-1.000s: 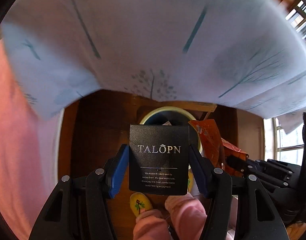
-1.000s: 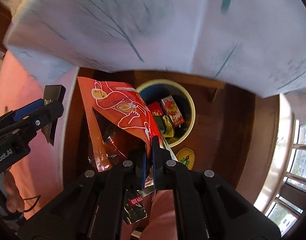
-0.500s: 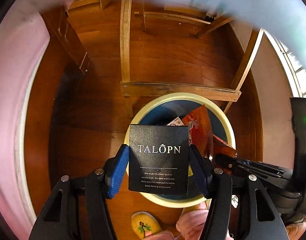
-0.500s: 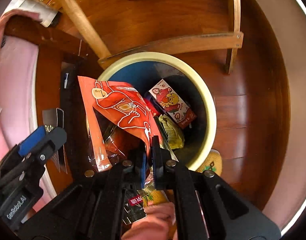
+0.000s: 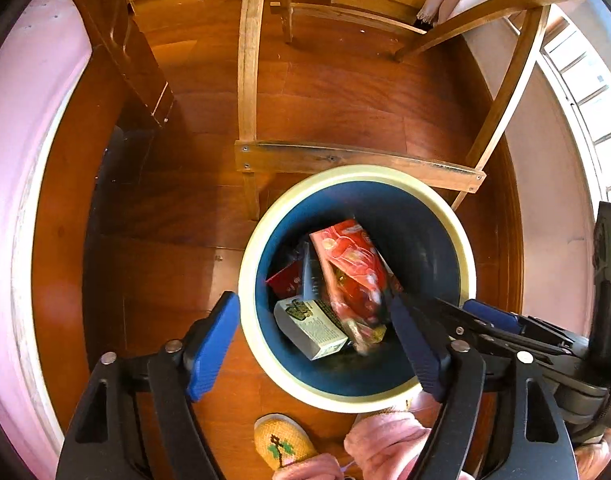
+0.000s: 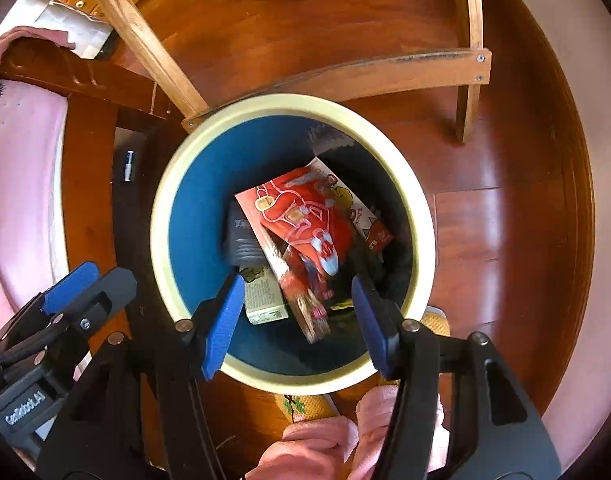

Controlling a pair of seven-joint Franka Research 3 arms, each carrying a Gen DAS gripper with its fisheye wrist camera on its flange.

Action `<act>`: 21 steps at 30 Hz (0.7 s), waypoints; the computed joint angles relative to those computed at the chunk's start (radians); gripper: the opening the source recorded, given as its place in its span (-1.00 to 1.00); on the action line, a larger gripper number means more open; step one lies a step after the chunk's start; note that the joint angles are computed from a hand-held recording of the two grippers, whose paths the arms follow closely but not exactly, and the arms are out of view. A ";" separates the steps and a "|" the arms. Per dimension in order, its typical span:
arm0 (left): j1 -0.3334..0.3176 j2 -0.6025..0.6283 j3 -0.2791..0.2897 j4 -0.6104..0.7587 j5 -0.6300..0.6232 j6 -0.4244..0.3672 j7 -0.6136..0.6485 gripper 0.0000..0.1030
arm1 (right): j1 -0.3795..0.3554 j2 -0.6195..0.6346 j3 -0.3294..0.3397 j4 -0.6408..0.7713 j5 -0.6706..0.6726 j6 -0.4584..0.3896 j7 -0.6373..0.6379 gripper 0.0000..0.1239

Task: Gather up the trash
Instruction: 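Raise both tools back toward the table items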

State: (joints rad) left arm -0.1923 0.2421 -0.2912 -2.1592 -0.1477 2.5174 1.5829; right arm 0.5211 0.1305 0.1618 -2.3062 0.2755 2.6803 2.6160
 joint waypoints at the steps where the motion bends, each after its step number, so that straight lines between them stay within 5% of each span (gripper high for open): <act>1: 0.001 -0.013 -0.001 -0.005 -0.001 -0.006 -0.001 0.57 | 0.000 -0.007 -0.002 -0.005 -0.006 0.000 -0.001 -0.15; 9: -0.013 -0.182 0.030 -0.029 -0.003 -0.105 -0.036 0.57 | -0.001 -0.140 0.007 0.016 -0.128 -0.130 0.096 -0.15; 21: -0.029 -0.403 0.114 0.238 -0.047 -0.474 -0.044 0.57 | -0.053 -0.310 0.066 0.318 -0.291 -0.518 0.190 -0.15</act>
State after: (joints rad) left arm -0.2211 -0.1613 -0.1770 -1.9210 -0.1948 2.0431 1.5385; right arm 0.4685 -0.1799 0.2276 -1.9881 -0.0152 2.1623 2.8056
